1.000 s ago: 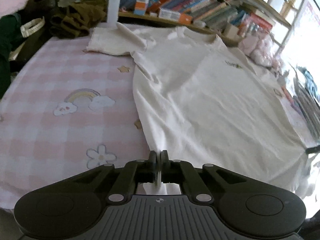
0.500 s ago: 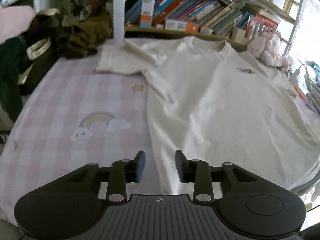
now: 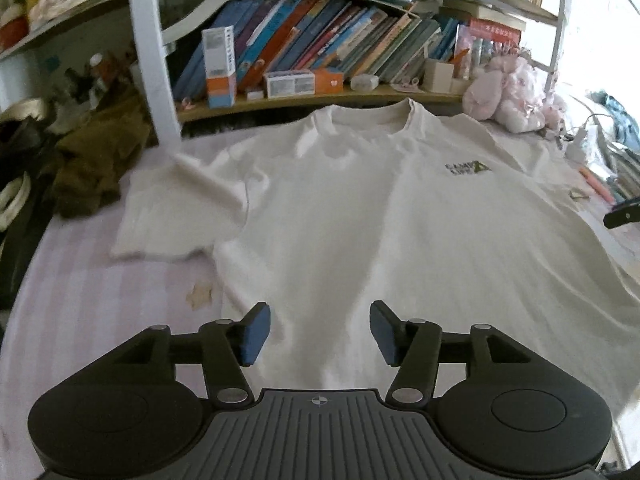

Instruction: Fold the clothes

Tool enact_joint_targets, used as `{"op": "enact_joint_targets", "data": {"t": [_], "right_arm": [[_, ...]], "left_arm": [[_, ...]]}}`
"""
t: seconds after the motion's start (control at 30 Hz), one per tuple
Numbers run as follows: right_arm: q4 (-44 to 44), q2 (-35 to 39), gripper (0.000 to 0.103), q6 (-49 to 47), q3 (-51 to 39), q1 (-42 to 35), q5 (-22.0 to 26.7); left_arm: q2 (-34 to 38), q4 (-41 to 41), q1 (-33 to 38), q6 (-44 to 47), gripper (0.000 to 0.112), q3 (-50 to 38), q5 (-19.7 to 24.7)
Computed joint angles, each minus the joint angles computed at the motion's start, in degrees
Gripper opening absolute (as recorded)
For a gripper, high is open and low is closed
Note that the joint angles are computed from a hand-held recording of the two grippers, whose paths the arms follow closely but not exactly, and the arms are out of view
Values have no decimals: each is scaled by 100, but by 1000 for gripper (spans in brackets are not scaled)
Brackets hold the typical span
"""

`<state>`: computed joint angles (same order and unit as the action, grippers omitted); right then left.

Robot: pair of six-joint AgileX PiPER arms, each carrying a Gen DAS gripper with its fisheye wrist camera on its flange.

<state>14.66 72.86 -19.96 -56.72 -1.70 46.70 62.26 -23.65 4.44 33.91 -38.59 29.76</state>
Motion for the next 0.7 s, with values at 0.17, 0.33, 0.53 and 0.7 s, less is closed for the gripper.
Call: {"op": "enact_joint_targets", "data": {"t": [0.17,0.33,0.53,0.7], "right_arm": [[383,1344,54,-831,-1085,-66,-30],[452,2518,57,-1388,-2317,-39,152],[308,4049,57,-1801,-4366,49,539],[209,5440,57,-1844,-6627,133,1121]], "left_arm": [[1083,909,-598,-1049,61,-798,-385],[2164,1844,-1018,-1989,65,-1698,-637],[3449,2558,-1259,-2438,66,-3061,-634],[4463,2841,-1333,-2678,66,-4371,-423]]}}
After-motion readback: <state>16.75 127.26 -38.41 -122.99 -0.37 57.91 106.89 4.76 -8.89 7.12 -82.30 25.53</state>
